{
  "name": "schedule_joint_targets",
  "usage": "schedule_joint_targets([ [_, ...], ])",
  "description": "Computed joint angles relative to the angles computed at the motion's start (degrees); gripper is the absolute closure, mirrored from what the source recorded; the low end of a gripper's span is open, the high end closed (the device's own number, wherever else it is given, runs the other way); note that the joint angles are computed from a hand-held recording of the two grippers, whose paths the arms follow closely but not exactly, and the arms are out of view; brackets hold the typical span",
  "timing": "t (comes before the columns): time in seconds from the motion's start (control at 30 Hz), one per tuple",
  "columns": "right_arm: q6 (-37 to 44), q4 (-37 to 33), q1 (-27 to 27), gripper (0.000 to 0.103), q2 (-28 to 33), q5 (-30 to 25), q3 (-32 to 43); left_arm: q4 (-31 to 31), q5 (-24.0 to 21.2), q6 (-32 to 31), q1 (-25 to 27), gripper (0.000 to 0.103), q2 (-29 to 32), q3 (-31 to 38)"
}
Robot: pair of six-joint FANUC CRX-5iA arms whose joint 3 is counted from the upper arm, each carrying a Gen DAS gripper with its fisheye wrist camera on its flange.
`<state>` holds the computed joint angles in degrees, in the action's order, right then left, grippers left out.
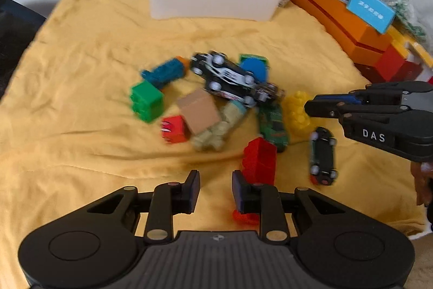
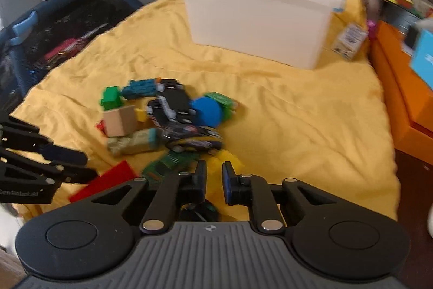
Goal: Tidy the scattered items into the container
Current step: 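Grasp the yellow brick with the right tool while the left tool holds the red brick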
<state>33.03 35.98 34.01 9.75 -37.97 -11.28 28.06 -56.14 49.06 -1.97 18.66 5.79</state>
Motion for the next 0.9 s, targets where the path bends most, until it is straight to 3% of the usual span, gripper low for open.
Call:
schedule_joint_targets([
  [0.13, 0.5, -5.9, -0.6, 0.088, -1.0, -3.2, 0.2, 3.5, 0.2, -4.8, -0.6, 0.074, -0.7, -1.8],
  [0.2, -1.5, -5.5, -0.7, 0.088, -1.4, -4.0, -0.6, 4.2, 0.0, -6.0, -1.0, 0.074, -0.5, -1.7],
  [0.4, -3.1, -1.9, -0.5, 0.088, -2.9, -0.2, -1.9, 5.3, -1.8, -8.3, -0.9, 0.072, -0.7, -1.9],
  [0.63, -2.1, -2.7, 0.0, 0.087, -3.3, 0.4, -2.2, 6.8, -8.6, -10.6, -0.1, 0.069, 0.6, -0.5],
  [0.9, -1.4, -5.0, -0.5, 0.083, -3.6, 0.9, -2.0, 6.7, -9.7, -12.5, -0.7, 0.068, 0.8, -1.6],
])
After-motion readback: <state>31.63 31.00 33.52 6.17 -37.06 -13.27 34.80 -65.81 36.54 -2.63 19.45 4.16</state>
